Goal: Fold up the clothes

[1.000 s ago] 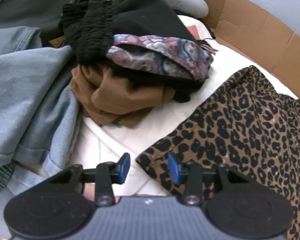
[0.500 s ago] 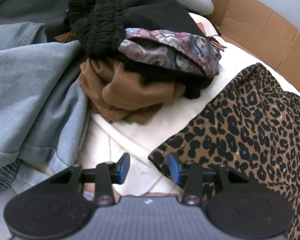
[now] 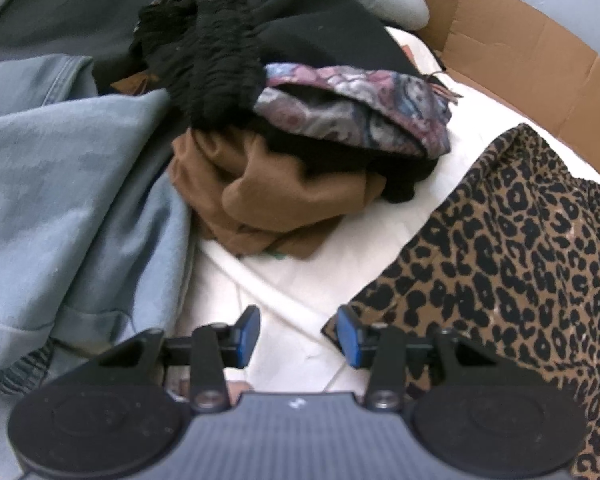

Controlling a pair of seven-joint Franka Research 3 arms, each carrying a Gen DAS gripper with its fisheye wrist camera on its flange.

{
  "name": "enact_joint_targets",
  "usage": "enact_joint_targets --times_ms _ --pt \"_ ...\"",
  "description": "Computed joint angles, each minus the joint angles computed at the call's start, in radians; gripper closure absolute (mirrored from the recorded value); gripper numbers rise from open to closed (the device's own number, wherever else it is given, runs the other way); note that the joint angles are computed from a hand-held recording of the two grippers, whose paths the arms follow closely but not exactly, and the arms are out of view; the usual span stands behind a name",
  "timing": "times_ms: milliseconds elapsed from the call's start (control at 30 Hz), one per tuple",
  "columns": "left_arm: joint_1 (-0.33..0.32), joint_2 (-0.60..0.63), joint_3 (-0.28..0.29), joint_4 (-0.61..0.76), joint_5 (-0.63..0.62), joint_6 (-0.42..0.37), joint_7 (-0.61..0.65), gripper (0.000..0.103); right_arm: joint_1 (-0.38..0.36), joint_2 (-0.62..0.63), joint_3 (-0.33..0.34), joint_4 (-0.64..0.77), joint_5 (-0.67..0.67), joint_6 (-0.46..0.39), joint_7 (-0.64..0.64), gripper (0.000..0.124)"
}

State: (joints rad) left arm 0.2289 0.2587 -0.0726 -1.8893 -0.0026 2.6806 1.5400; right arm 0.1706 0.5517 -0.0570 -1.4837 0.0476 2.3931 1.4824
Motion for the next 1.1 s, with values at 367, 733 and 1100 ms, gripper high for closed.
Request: enact_joint_targets --times_ms 367,733,1100 --pt "0.038 -0.003 -0.036 -0.028 -0.112 0.031 0.122 0.059 0.014 0.005 -0.009 -0.002 -0.021 0.001 0.040 0.124" --pt "0.054 0.041 -0.061 0.003 -0.243 0.019 0.190 0.070 0.010 0.016 -0.005 0.018 -0.019 -0.019 0.052 0.124" --pt "0.068 0.007 -0.067 -0.008 -0.351 -0.041 0.294 0.097 0.018 -0.018 -0.019 -0.003 -0.035 0.018 0.094 0.114"
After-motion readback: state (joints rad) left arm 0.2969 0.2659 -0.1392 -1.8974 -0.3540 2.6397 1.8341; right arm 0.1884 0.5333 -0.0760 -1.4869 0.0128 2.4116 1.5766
